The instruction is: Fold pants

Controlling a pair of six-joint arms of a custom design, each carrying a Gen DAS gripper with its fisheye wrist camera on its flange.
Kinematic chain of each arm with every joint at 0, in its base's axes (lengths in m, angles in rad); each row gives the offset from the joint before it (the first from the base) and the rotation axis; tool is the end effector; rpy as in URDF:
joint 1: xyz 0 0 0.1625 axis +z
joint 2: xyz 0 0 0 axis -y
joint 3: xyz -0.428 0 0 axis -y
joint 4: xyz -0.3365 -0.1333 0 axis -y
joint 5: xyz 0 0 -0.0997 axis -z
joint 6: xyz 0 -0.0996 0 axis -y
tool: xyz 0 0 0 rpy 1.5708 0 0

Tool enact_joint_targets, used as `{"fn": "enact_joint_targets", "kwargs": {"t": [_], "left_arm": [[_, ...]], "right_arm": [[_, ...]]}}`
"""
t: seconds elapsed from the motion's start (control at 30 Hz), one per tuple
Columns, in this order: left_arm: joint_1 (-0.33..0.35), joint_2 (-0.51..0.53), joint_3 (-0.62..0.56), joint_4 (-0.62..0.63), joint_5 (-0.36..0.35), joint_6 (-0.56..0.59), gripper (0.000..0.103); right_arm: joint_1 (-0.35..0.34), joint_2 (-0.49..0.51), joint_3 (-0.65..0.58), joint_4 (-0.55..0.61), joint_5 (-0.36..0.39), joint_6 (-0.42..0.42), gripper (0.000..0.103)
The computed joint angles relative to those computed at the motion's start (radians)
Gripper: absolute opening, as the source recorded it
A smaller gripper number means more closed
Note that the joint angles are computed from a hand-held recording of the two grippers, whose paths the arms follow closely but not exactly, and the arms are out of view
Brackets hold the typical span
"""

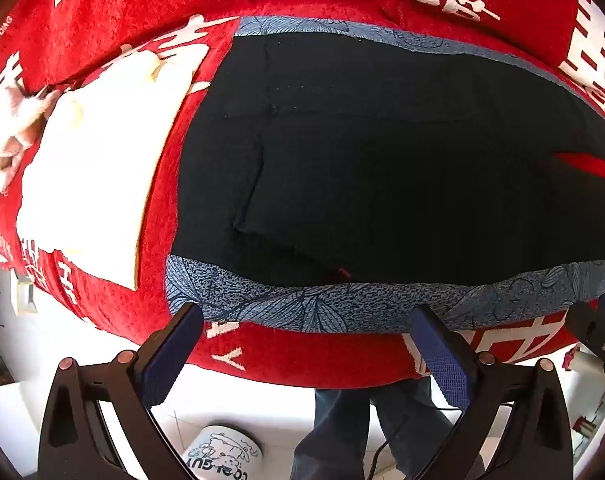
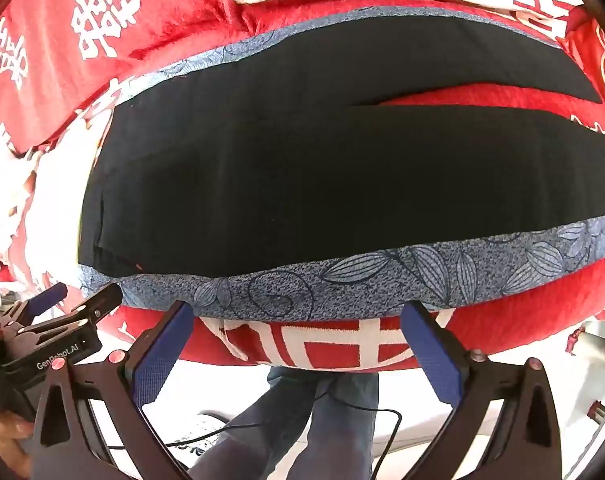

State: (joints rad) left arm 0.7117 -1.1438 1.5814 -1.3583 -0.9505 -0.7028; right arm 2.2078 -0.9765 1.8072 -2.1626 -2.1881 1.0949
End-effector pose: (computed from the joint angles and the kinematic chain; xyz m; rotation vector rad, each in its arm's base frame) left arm -0.2631 -0.4794 0.2846 0.4202 2.2365 0.0311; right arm 0.3845 -0.3925 0.1661 -0.4806 -2.4898 0.4184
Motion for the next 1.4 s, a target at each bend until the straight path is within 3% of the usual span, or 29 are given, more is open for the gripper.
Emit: {"fn": "enact_joint_targets", "kwargs": {"t": [1.4], "left_arm": [[0.019, 0.003, -0.006, 0.001, 0.014, 0.006, 0.103]], "right_arm": [[0.007, 0.027, -0.028, 0.036, -0.015, 0.043, 0.103]]}}
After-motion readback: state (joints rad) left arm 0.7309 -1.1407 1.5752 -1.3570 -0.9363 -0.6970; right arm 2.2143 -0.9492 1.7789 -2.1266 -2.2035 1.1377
